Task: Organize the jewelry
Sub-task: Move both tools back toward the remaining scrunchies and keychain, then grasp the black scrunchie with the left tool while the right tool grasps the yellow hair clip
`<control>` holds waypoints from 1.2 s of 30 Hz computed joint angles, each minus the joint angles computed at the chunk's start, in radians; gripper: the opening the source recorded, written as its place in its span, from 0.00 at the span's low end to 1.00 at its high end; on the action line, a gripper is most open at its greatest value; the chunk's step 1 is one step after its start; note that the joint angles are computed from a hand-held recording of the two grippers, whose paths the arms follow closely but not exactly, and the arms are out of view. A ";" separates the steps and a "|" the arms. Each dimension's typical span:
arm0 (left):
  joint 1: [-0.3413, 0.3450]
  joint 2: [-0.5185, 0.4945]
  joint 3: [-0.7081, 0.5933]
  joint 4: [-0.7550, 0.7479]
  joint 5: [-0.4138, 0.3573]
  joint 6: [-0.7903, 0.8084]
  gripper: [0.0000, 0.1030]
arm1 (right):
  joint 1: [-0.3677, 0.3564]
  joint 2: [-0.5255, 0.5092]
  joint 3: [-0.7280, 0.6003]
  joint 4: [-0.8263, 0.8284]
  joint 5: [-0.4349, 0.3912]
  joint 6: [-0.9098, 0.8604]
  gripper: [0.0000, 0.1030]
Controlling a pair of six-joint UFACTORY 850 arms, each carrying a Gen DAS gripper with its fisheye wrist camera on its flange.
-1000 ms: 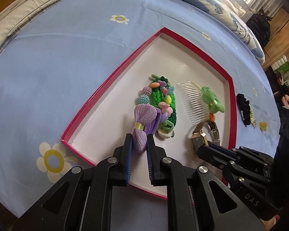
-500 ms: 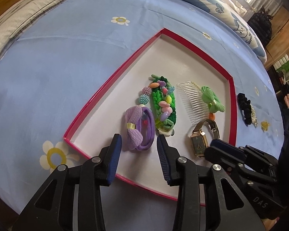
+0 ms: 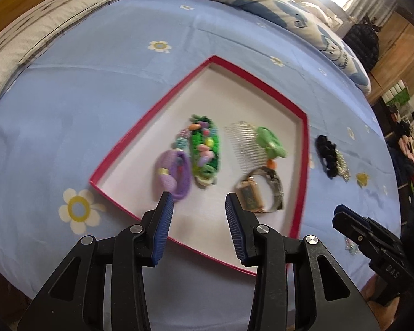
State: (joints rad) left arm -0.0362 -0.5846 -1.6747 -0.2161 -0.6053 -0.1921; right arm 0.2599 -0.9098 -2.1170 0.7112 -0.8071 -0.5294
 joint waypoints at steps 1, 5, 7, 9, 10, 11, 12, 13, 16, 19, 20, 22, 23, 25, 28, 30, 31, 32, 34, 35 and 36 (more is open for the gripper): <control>-0.006 0.002 -0.002 -0.003 -0.001 0.004 0.37 | -0.008 0.020 0.033 0.003 0.016 -0.001 0.34; -0.030 0.000 -0.018 -0.019 -0.008 0.027 0.37 | -0.040 0.082 0.135 0.023 0.064 0.002 0.34; -0.042 -0.005 -0.029 -0.032 -0.014 0.040 0.37 | -0.055 0.104 0.174 0.031 0.084 0.003 0.35; -0.059 -0.016 -0.048 -0.037 -0.025 0.053 0.37 | -0.072 0.126 0.215 0.040 0.105 0.001 0.35; -0.066 -0.021 -0.056 -0.036 -0.029 0.055 0.37 | -0.080 0.135 0.230 0.042 0.111 0.002 0.35; -0.074 -0.027 -0.065 -0.040 -0.035 0.063 0.37 | -0.089 0.145 0.248 0.043 0.121 0.007 0.35; -0.081 -0.034 -0.076 -0.044 -0.042 0.068 0.37 | -0.095 0.152 0.260 0.043 0.128 0.010 0.35; -0.087 -0.033 -0.075 -0.046 -0.041 0.071 0.37 | -0.102 0.161 0.275 0.044 0.138 0.013 0.35; -0.107 -0.051 -0.104 -0.052 -0.056 0.089 0.37 | -0.121 0.181 0.306 0.050 0.158 0.016 0.35; -0.127 -0.073 -0.140 -0.049 -0.074 0.101 0.37 | -0.138 0.197 0.332 0.061 0.178 0.016 0.35; -0.133 -0.082 -0.155 -0.049 -0.081 0.105 0.36 | -0.145 0.202 0.339 0.064 0.185 0.016 0.35; -0.142 -0.098 -0.182 -0.051 -0.093 0.112 0.37 | -0.157 0.207 0.349 0.071 0.193 0.013 0.35; -0.144 -0.103 -0.189 -0.057 -0.097 0.117 0.37 | -0.162 0.210 0.352 0.072 0.197 0.013 0.35; -0.151 -0.121 -0.219 -0.059 -0.111 0.122 0.37 | -0.174 0.215 0.361 0.076 0.205 0.014 0.35; -0.162 -0.152 -0.269 -0.050 -0.132 0.121 0.37 | -0.188 0.221 0.369 0.074 0.215 0.019 0.35; -0.170 -0.176 -0.307 -0.044 -0.148 0.118 0.37 | -0.195 0.222 0.370 0.069 0.221 0.024 0.35; -0.173 -0.187 -0.325 -0.042 -0.155 0.119 0.37 | -0.198 0.222 0.370 0.066 0.224 0.029 0.35; -0.176 -0.197 -0.341 -0.041 -0.162 0.119 0.37 | -0.202 0.221 0.367 0.062 0.226 0.033 0.35; -0.182 -0.223 -0.383 -0.036 -0.180 0.116 0.37 | -0.209 0.216 0.360 0.053 0.228 0.043 0.35; -0.185 -0.236 -0.404 -0.036 -0.190 0.116 0.37 | -0.212 0.214 0.357 0.050 0.230 0.046 0.35; -0.187 -0.251 -0.429 -0.033 -0.202 0.115 0.36 | -0.214 0.210 0.351 0.044 0.231 0.052 0.35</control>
